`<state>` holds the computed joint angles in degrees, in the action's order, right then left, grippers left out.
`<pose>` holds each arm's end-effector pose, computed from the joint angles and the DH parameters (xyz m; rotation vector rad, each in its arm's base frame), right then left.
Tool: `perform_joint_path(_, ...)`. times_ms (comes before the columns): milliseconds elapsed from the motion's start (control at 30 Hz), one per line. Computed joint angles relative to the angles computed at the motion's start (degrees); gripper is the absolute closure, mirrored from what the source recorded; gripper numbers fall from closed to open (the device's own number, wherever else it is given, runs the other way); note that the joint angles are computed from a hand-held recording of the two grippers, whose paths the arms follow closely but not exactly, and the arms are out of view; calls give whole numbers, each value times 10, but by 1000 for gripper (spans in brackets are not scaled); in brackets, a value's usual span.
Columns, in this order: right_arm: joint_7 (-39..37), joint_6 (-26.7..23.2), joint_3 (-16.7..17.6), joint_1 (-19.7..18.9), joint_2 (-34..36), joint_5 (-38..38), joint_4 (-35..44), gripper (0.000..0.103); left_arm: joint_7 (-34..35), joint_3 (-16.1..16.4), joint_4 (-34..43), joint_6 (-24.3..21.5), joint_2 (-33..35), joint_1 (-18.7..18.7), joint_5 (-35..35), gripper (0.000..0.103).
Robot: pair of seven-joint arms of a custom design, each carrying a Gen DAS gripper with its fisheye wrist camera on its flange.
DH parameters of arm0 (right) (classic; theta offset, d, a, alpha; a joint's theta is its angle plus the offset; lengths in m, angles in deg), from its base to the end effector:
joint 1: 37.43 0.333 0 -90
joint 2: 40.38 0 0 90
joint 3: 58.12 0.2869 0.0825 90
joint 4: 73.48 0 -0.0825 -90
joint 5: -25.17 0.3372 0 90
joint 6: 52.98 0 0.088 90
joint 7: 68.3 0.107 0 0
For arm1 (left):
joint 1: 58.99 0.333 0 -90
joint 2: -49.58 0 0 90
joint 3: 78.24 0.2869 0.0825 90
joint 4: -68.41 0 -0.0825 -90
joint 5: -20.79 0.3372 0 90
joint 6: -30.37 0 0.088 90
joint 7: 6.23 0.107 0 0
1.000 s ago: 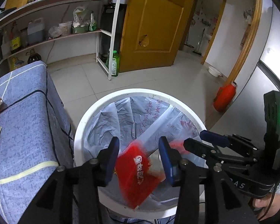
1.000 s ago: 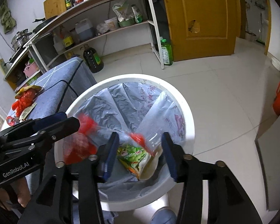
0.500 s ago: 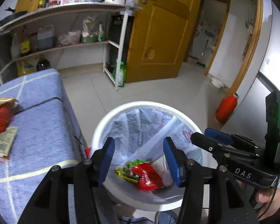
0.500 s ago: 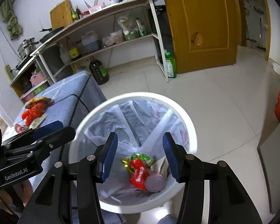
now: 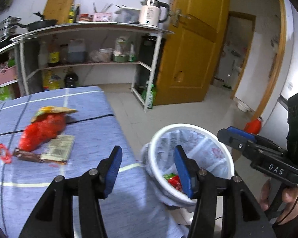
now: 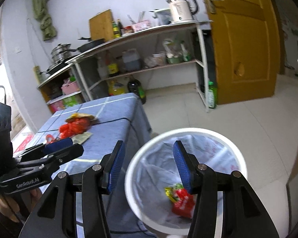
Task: Collect trash
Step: 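Move both open tools back toward the table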
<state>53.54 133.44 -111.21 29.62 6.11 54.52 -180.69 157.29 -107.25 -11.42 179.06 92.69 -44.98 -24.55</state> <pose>0.5978 0.2154 0.3435 -1.2562 1.8697 -0.8191 0.7027 -0.0782 0.3500 -1.0793 2.3992 -1.3469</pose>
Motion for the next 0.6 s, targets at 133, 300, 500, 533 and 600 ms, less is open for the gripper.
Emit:
perform_joint_path(133, 1, -20, 24, -34, 18, -26, 66, 42, -20, 18, 21, 26, 14, -1, 22, 47)
perform_joint_path(300, 25, -33, 52, -80, 53, -76, 161, 41, -36, 19, 54, 43, 42, 19, 48, 47)
perform_joint_path(500, 30, -97, 146, -185, 94, -140, 325, 41, -79, 28, 119, 61, 91, 30, 98, 47)
perform_joint_path(533, 33, -114, 154, -200, 107, -151, 358, 41, -86, 29, 137, 66, 103, 30, 107, 47)
perform_joint_path(600, 39, -150, 171, -227, 136, -170, 429, 41, -116, 35, 180, 54, 128, 29, 130, 47)
